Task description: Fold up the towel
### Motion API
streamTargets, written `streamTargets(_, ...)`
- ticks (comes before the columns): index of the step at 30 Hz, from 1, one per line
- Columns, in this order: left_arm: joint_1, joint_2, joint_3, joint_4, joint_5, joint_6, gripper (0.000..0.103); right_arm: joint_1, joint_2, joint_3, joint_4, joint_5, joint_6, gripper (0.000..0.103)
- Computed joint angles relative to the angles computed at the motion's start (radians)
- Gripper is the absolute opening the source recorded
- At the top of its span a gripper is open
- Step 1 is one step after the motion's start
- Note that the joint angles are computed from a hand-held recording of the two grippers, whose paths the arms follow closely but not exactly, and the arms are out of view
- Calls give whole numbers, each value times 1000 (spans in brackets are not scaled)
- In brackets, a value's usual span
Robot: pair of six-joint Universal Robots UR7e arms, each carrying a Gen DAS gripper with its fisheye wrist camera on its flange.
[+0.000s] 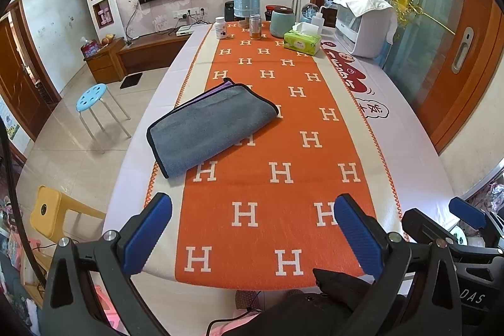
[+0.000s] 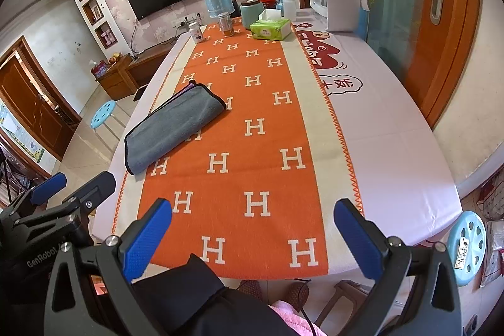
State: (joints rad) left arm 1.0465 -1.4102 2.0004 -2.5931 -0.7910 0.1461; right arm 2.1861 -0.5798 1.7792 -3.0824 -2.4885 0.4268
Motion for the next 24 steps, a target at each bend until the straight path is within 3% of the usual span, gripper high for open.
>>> streamTargets(24,8,18,-15,-8,-5,9,102,-7,0,3,-2,1,1,103)
